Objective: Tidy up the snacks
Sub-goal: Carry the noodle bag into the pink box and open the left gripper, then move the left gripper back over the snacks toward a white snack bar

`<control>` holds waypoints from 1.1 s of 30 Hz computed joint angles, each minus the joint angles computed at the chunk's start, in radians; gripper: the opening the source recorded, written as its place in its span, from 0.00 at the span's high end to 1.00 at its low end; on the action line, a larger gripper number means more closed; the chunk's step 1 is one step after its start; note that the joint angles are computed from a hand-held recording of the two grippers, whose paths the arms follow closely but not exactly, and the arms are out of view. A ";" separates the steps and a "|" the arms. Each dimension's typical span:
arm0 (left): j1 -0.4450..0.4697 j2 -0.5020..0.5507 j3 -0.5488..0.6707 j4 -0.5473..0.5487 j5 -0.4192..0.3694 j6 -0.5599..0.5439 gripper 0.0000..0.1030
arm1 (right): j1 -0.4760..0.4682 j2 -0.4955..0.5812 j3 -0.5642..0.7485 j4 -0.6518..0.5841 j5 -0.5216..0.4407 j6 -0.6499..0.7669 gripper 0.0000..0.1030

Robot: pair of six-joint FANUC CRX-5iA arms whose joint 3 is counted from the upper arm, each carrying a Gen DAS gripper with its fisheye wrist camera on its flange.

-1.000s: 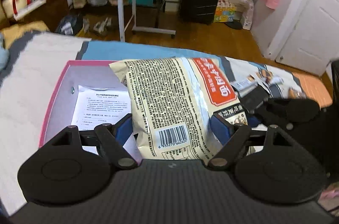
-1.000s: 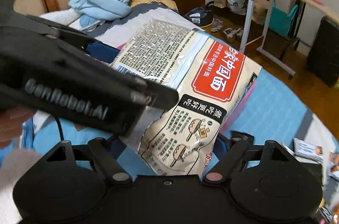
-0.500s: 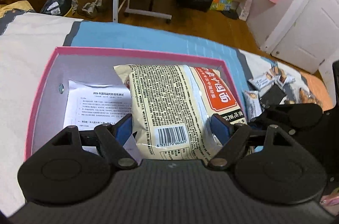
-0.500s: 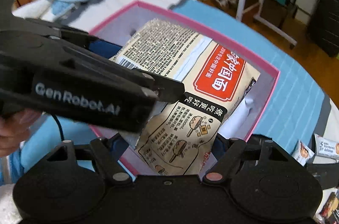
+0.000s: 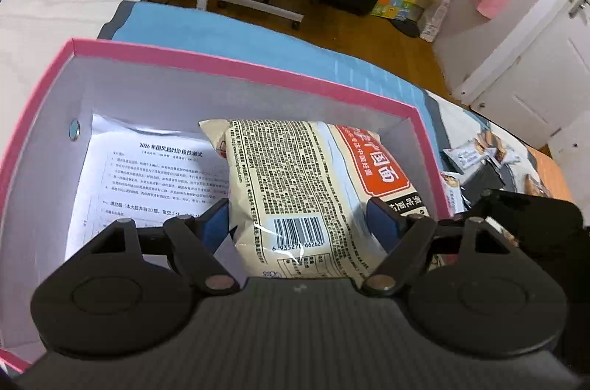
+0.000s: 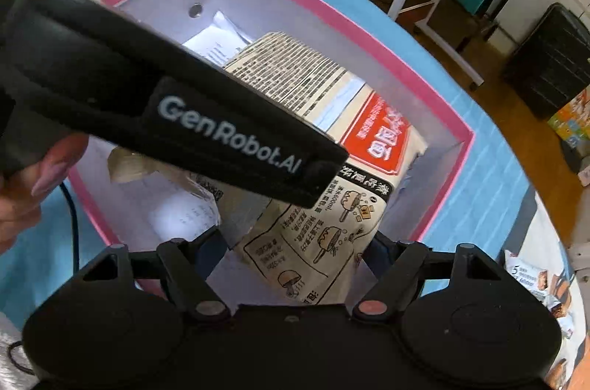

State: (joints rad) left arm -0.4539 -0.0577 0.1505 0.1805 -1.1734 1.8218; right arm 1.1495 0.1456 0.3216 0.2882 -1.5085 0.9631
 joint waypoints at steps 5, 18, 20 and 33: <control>-0.131 0.067 0.198 -0.287 -0.195 0.067 0.23 | 0.029 -0.180 -0.179 0.023 0.170 0.026 0.19; -0.321 0.057 0.458 -0.357 -0.333 0.084 0.18 | 0.165 -0.610 -0.402 0.246 0.201 -0.093 0.17; -0.366 0.080 0.524 -0.375 -0.364 0.086 0.18 | 0.222 -0.653 -0.432 0.320 0.164 -0.124 0.17; -0.641 0.313 0.859 -0.518 -0.505 0.078 0.17 | 0.352 -0.800 -0.469 0.411 -0.010 -0.229 0.04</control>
State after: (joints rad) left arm -1.0953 0.2555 1.0095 -0.3376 -1.6789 1.9001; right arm 1.5011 -0.6544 -0.1476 0.6993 -1.5187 0.7345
